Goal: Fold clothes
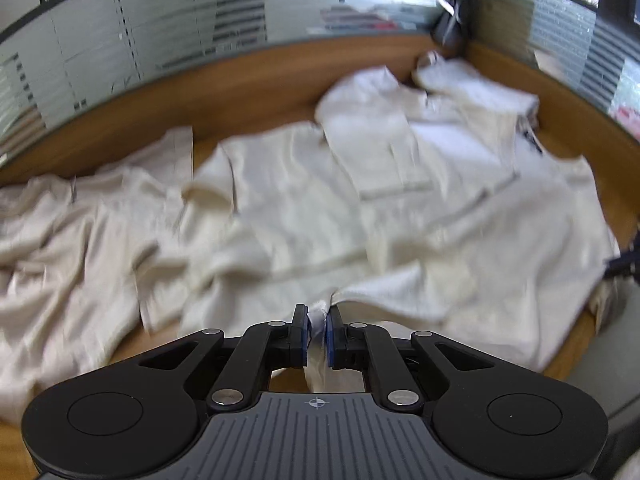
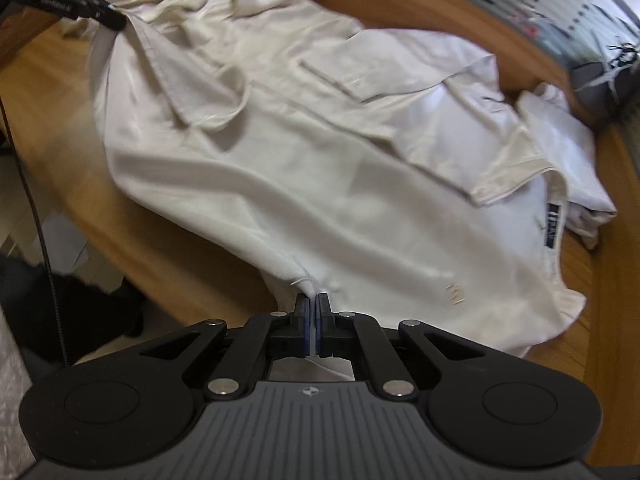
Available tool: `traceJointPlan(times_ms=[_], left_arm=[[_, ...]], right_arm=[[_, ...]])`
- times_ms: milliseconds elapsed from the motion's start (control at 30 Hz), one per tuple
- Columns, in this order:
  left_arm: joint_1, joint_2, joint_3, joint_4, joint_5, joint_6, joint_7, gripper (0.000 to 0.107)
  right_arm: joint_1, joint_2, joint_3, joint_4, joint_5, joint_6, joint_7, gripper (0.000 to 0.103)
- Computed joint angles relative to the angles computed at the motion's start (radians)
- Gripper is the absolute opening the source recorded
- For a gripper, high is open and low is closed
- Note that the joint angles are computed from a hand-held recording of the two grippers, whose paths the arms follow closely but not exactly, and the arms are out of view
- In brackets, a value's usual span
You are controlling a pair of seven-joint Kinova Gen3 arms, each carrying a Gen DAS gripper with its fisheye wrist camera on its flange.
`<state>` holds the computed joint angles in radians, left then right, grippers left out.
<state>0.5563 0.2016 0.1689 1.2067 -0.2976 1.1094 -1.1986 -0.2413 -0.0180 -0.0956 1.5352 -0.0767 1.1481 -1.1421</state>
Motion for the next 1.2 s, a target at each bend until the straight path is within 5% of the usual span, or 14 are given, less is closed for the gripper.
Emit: traceJointPlan(times_ms=[233, 333, 567, 767, 1200], left_arm=[[-0.023, 0.200, -0.039, -0.264, 0.039, 0.075, -0.119, 0.013], [-0.038, 0.235, -0.056, -0.300, 0.082, 0.068, -0.152, 0.029], [-0.116, 0.155, -0.044, -0.200, 0.200, -0.009, -0.244, 0.058], [-0.197, 0.084, -0.011, -0.082, 0.341, 0.009, -0.355, 0.058], [-0.200, 0.133, -0.007, 0.010, 0.395, -0.040, -0.339, 0.057]], right_arm=[[-0.018, 0.055, -0.009, -0.040, 0.081, 0.010, -0.129, 0.003], [-0.028, 0.079, -0.009, -0.048, 0.106, 0.017, -0.190, 0.003], [-0.034, 0.110, -0.003, -0.053, 0.119, 0.025, -0.262, 0.005], [-0.038, 0.119, -0.003, -0.055, 0.127, 0.028, -0.284, 0.008], [-0.061, 0.123, -0.008, -0.059, 0.161, 0.040, -0.349, 0.008]])
